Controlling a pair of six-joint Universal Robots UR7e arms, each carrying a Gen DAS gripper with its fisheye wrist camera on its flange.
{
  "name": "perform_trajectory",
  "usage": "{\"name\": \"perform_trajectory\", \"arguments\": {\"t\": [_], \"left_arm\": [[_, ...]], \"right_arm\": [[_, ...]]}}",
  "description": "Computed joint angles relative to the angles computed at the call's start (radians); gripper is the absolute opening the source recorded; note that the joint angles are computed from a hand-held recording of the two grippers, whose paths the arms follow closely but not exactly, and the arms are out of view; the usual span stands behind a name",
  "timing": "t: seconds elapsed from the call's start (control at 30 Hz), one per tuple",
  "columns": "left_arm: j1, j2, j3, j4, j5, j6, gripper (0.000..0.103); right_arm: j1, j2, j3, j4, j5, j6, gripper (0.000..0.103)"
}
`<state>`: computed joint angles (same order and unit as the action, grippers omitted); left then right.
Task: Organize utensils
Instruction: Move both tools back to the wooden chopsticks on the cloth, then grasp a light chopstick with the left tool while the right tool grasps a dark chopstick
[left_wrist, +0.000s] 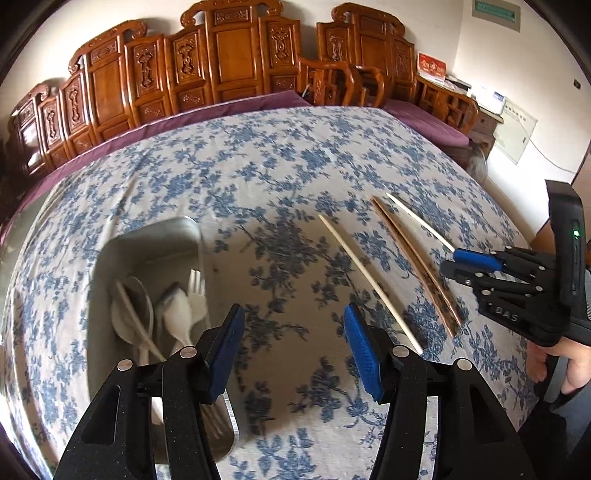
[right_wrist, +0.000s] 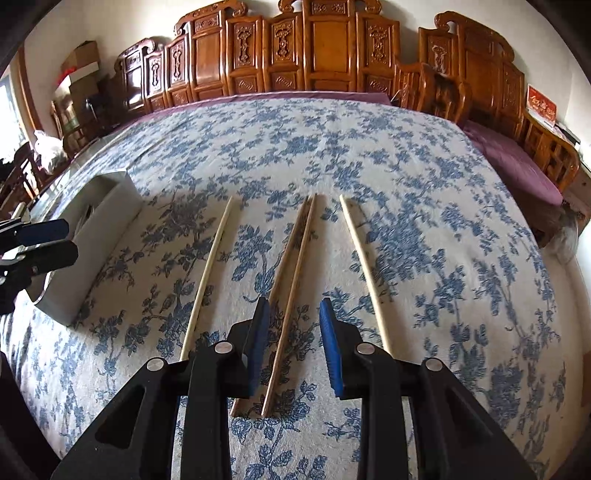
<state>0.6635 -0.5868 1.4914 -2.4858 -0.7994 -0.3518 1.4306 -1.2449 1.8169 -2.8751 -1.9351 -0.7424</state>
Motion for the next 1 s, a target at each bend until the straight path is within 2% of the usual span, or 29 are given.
{"name": "perform_trajectory", "arguments": {"t": [0.2,0.43,0.57,0.87,1.0], "left_arm": [[0.002,0.023,-0.011,0.025,-0.010,-0.021,0.053],[0.001,0.044,-0.024,0.044,-0.012,-0.024,0.054],[0.005,0.062,-0.039,0.062,-0.014,-0.029,0.054],[0.010,0.115,-0.092,0.078,-0.033,-0.021,0.054],[0.019,0.158,-0.151,0.095,-0.052,-0.014,0.054]], "right_arm": [[0.003,0.032,-0.012,0.001,-0.042,-0.019,0.020],[0.004,0.052,-0.020,-0.020,-0.068,-0.039,0.019],[0.004,0.054,-0.031,-0.011,-0.083,-0.043,0.006],[-0.010,0.046,-0.048,0.006,-0.094,-0.007,0.006],[-0.012,0.046,-0.051,0.010,-0.091,0.003,0.006]]}}
